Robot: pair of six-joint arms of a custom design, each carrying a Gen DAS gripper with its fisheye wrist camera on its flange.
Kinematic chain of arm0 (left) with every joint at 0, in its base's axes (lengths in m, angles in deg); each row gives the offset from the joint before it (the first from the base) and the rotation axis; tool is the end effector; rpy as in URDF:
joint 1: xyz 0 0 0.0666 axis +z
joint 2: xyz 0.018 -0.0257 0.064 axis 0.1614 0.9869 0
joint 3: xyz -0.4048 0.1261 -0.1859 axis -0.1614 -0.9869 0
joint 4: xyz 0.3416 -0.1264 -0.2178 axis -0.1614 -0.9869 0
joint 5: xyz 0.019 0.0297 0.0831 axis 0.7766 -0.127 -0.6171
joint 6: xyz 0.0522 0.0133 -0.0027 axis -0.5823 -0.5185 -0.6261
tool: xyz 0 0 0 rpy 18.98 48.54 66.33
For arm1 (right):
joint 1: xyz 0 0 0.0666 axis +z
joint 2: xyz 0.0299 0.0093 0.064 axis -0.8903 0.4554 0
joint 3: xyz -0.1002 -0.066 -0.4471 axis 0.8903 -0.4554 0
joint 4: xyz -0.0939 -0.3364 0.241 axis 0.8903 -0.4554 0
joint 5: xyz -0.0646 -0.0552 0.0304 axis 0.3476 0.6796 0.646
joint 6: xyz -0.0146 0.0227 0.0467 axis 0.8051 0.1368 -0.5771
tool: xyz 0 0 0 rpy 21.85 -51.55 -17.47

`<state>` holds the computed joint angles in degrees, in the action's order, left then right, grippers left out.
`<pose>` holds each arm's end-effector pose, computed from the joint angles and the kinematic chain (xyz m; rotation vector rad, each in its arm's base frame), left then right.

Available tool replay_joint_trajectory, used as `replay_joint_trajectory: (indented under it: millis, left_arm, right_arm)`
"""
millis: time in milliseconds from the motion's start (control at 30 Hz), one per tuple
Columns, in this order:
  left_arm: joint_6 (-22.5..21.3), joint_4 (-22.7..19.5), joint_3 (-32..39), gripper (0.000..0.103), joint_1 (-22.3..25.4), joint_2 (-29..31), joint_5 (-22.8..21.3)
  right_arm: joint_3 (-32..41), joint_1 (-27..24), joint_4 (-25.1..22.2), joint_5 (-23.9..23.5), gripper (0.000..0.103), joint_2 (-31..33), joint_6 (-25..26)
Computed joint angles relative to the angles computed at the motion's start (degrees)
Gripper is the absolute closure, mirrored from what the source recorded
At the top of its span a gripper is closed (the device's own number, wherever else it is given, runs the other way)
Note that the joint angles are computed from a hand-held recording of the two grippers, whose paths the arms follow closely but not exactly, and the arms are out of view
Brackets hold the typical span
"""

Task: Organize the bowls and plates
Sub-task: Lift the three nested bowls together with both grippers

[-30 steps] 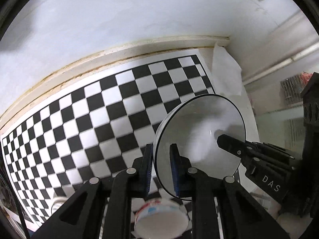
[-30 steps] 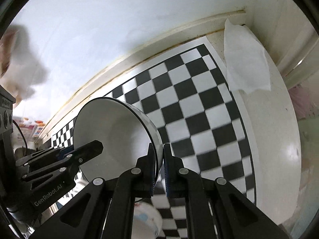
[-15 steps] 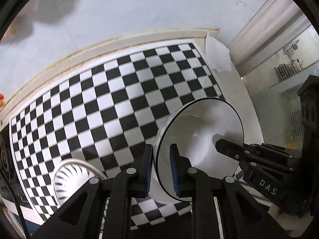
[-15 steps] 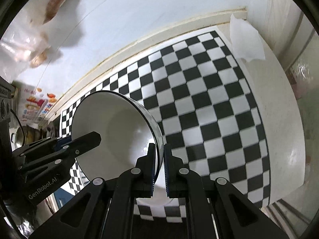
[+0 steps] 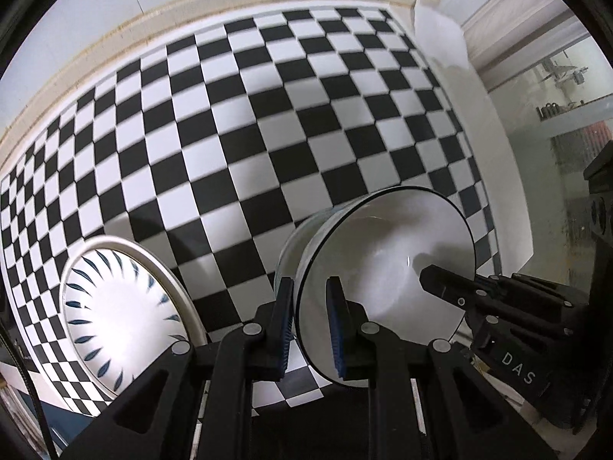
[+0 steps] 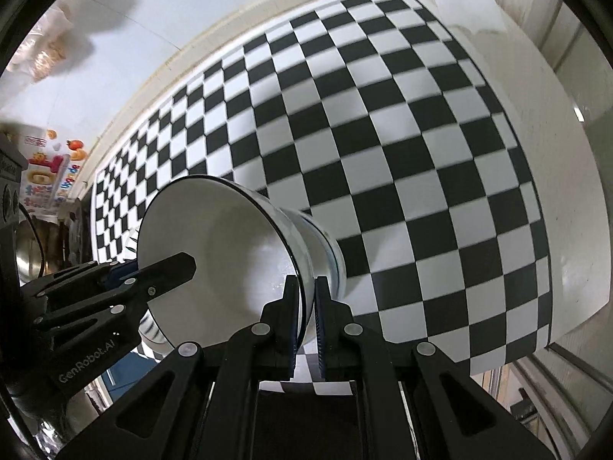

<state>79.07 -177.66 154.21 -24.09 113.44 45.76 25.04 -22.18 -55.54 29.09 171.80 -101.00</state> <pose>0.3648 -0.2473 0.5495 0.2287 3.1182 -0.2692 0.3844 0.3400 0.4705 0.1108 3.0056 0.5527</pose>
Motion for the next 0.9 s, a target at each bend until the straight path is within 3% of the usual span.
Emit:
replay_joint_trajectory:
  millis: [900]
  left_arm:
    - [-1.1, -0.9, -2.8, 0.088, 0.6, 1.3, -1.1]
  right_arm:
    - [0.8, 0.1, -2.5, -2.9, 0.089, 3.8, -0.4]
